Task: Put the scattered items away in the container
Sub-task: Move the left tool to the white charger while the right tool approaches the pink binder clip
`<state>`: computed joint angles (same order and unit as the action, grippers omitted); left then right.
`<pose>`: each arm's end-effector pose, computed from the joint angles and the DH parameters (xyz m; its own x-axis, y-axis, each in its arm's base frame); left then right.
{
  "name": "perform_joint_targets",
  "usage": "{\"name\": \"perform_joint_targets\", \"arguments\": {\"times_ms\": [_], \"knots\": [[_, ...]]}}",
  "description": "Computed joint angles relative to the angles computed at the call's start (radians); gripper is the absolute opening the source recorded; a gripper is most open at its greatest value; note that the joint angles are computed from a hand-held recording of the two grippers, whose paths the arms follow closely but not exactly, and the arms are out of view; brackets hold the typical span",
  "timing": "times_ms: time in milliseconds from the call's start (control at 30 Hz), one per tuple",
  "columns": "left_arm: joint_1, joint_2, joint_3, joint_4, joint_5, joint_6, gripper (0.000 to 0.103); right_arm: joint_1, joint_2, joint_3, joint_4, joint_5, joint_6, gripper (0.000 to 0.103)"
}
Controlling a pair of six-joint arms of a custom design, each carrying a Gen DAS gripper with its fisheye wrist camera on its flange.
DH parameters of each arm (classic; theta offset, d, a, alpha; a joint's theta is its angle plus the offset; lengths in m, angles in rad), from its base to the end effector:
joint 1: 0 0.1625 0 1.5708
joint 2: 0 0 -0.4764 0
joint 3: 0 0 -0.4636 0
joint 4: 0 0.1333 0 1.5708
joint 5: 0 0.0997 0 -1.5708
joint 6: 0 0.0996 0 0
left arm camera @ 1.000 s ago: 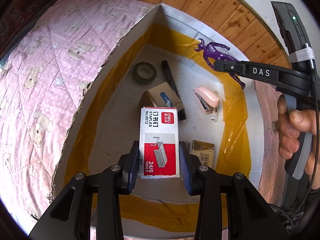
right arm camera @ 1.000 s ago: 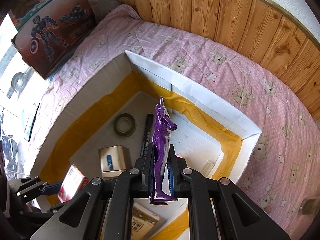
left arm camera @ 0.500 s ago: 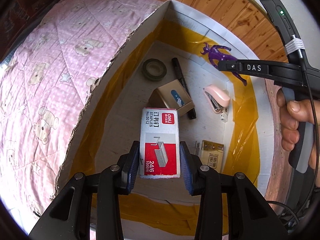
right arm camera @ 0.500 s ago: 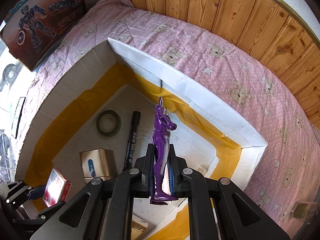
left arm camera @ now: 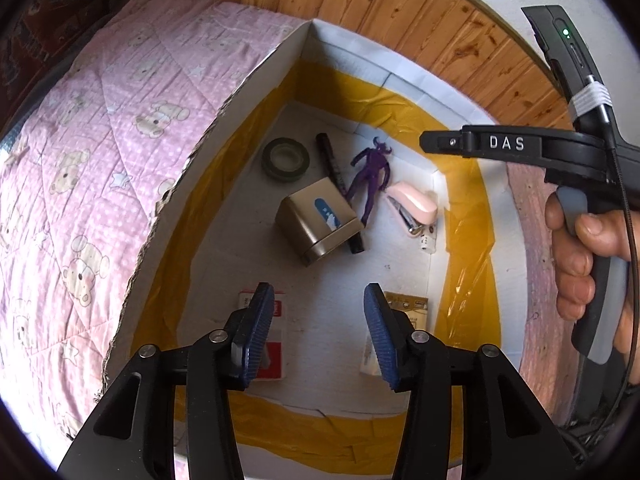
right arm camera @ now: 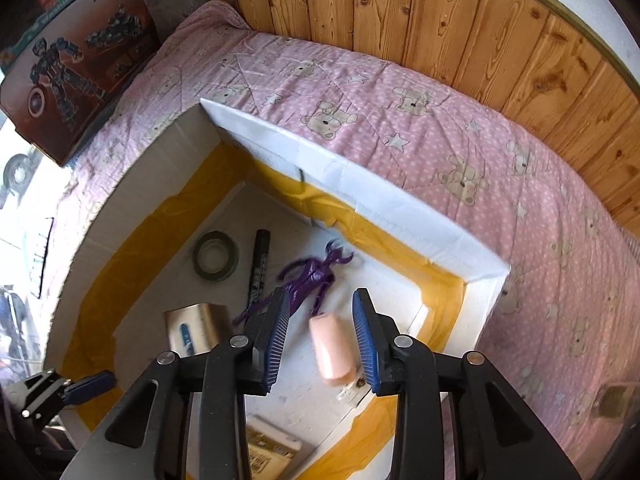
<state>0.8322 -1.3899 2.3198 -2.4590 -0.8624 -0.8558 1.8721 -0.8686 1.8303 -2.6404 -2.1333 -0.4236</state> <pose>-0.1628 -0.4730 0.1798 -0.8641 -0.2095 -0.4577 0.0308 0.8856 -0.4635 0.2787 -0.6267 0.0729 -0.6307 -0.5691 0.5276 -0.6080 0.7848 0.1198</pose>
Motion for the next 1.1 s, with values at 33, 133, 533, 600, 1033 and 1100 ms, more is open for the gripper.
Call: {"name": "perform_joint_targets", "arguments": {"times_ms": [33, 133, 533, 600, 1033, 1100], "knots": [[-0.005, 0.000, 0.002, -0.009, 0.005, 0.005, 0.049, 0.000, -0.009, 0.007, 0.004, 0.008, 0.007, 0.035], [-0.025, 0.006, 0.009, -0.039, 0.041, 0.025, 0.049, -0.001, -0.050, 0.038, 0.016, 0.049, 0.029, 0.039], [-0.089, 0.025, 0.035, -0.152, 0.126, 0.104, 0.049, -0.021, -0.270, 0.238, -0.047, 0.285, 0.001, 0.042], [-0.101, 0.029, 0.039, -0.171, 0.136, 0.123, 0.049, -0.037, -0.320, 0.287, -0.074, 0.343, -0.011, 0.042], [-0.273, 0.043, 0.135, -0.419, 0.172, 0.270, 0.049, -0.238, -0.621, 0.537, -0.164, 0.634, -0.059, 0.041], [-0.290, 0.051, 0.142, -0.458, 0.145, 0.283, 0.049, -0.276, -0.671, 0.564, -0.164, 0.653, -0.076, 0.041]]}}
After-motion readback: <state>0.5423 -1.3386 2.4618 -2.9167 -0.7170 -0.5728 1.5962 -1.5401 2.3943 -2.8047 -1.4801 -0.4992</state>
